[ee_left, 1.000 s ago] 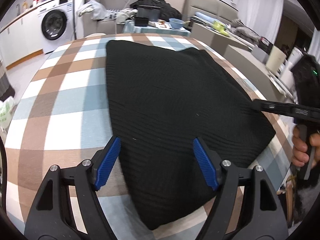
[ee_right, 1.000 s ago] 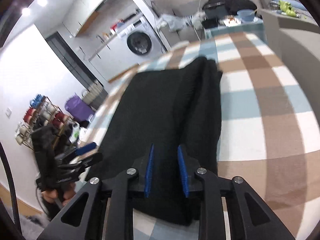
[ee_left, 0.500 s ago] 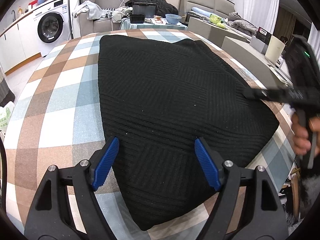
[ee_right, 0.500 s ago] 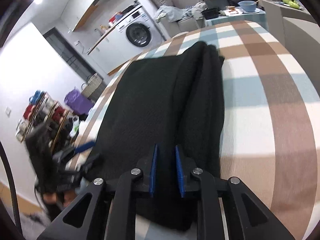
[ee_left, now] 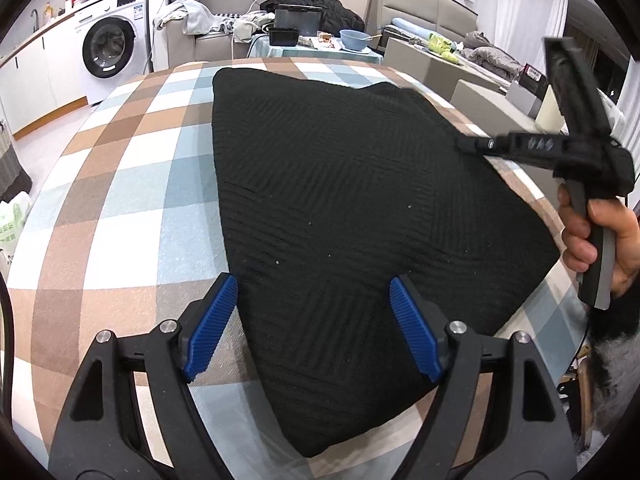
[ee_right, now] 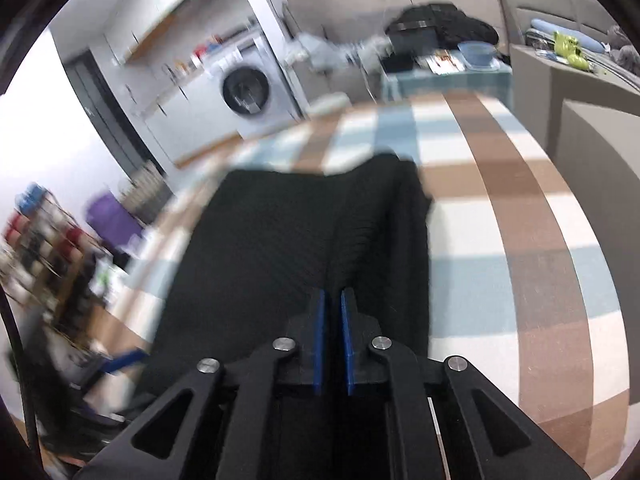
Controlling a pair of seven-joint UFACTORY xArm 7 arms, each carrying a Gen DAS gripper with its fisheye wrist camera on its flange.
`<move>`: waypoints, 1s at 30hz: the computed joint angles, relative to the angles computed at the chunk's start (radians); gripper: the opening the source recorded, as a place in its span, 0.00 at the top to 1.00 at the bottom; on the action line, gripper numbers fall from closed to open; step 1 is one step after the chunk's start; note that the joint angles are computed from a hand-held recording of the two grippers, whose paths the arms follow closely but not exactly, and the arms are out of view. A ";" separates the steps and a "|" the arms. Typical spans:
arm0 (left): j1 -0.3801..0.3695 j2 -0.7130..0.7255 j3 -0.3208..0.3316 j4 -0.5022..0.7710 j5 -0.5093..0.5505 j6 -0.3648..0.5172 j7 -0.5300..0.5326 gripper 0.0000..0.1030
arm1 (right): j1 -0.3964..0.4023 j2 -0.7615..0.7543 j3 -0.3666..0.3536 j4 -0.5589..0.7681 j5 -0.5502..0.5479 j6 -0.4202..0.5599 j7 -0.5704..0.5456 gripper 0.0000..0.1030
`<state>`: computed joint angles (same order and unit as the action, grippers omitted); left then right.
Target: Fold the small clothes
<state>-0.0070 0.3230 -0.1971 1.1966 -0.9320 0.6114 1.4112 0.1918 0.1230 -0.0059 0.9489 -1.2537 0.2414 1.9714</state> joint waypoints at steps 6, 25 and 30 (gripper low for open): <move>0.022 -0.012 0.017 -0.027 0.000 0.036 0.005 0.26 | 0.005 -0.068 0.002 -0.108 -0.226 -0.133 0.236 0.82; 0.024 -0.060 0.055 -0.064 0.053 0.169 -0.019 0.25 | 0.004 -0.156 0.127 -0.220 -0.389 -0.032 0.497 0.43; -0.015 -0.092 0.041 -0.126 0.034 0.030 0.037 0.31 | 0.021 -0.130 0.125 -0.198 -0.317 -0.010 0.401 0.57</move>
